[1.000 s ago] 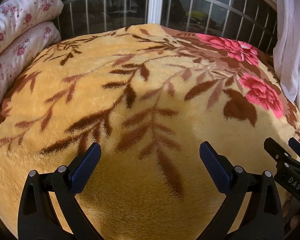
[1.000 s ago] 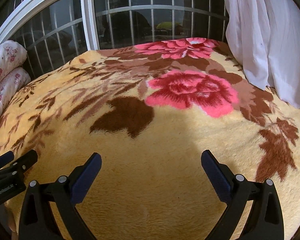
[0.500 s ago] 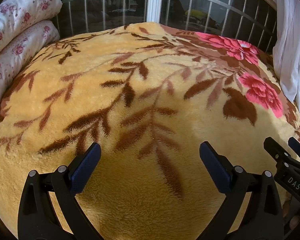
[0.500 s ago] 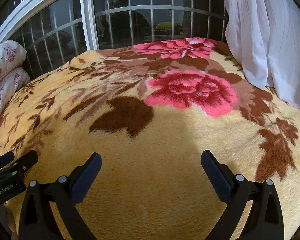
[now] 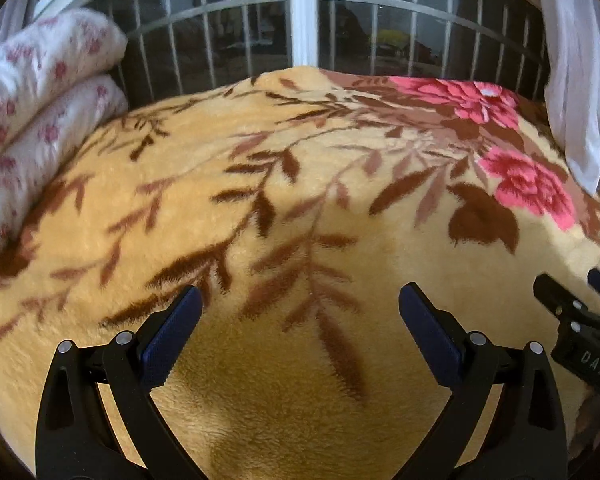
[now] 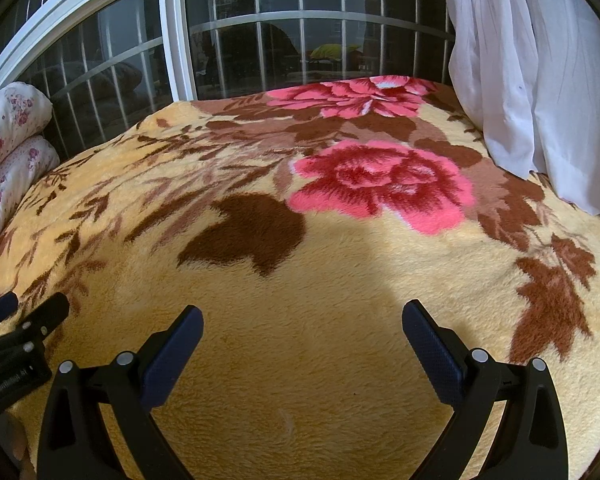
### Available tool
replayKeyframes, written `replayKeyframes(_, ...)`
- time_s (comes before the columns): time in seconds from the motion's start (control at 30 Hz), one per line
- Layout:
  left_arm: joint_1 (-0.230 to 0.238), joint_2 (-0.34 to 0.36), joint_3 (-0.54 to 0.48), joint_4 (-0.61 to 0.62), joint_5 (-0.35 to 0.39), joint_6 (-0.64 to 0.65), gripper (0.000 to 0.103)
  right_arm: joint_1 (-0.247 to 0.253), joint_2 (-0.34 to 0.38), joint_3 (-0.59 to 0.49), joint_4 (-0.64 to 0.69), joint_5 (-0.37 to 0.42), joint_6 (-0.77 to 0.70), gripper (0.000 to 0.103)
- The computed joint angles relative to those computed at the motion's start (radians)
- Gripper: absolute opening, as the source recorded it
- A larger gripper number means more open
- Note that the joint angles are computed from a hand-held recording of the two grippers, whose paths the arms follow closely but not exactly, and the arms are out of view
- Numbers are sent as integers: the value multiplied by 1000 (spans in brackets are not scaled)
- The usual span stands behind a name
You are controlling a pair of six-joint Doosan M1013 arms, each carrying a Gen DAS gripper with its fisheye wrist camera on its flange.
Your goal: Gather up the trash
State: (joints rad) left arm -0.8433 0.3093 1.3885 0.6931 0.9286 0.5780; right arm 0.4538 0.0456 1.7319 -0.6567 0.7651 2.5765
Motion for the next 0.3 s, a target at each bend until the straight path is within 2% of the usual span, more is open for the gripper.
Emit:
replayKeyframes(0.1,-4,11,-15,-2,31,23,96,0,0,0,2,-1,-1,98)
replayKeyframes(0.3,12,5,-11,-62,7,43,96,8,-5,8,-13,7,36,98)
